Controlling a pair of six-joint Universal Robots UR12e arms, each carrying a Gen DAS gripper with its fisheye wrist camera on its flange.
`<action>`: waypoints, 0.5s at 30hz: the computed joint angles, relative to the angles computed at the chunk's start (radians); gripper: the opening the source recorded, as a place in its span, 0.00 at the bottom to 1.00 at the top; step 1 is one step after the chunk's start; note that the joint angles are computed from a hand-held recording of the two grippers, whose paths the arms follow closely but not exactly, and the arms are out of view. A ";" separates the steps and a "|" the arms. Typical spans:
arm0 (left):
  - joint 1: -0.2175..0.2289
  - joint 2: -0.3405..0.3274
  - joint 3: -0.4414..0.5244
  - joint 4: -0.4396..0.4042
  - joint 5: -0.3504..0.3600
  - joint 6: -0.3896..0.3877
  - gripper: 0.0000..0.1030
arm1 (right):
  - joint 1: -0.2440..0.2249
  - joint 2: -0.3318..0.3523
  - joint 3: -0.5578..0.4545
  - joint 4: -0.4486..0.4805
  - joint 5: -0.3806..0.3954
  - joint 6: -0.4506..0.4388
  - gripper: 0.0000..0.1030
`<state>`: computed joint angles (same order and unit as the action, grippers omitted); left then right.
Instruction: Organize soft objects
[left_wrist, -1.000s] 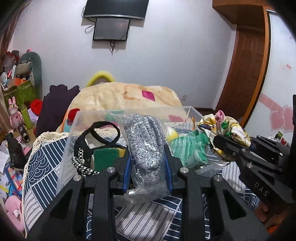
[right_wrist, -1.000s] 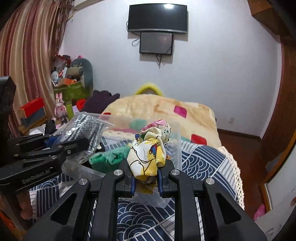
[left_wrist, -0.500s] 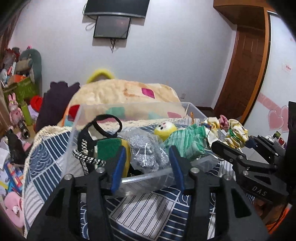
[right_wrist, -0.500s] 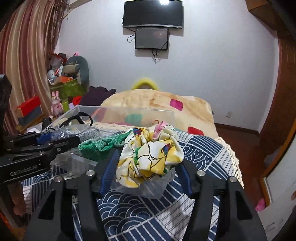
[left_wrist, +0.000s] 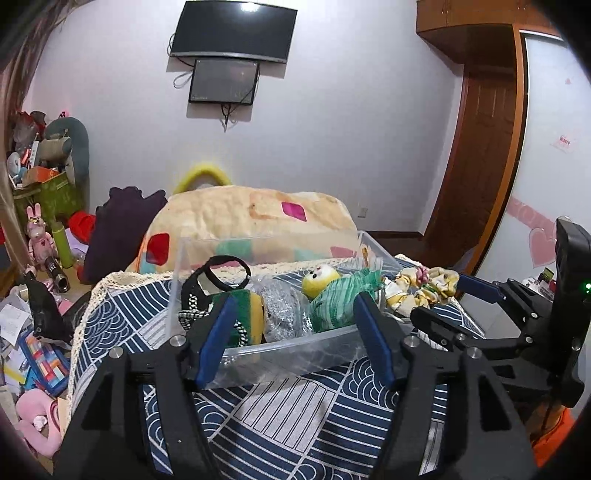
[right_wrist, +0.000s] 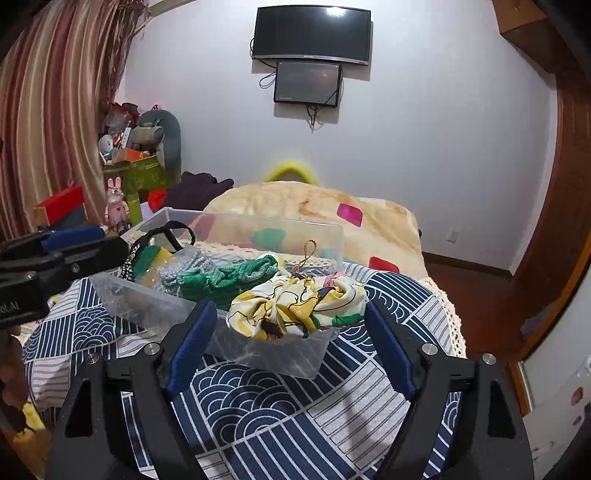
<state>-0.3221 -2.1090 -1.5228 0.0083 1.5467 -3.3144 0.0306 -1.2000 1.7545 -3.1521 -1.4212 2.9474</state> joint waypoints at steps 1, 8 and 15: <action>0.000 0.005 -0.007 0.010 0.003 0.001 0.64 | 0.001 -0.003 0.004 -0.007 -0.004 -0.001 0.78; -0.004 0.039 -0.050 0.086 0.010 0.015 0.64 | -0.003 -0.034 0.038 -0.107 0.014 0.010 0.78; -0.009 0.065 -0.094 0.173 0.030 0.010 0.72 | -0.009 -0.060 0.070 -0.209 0.064 0.026 0.79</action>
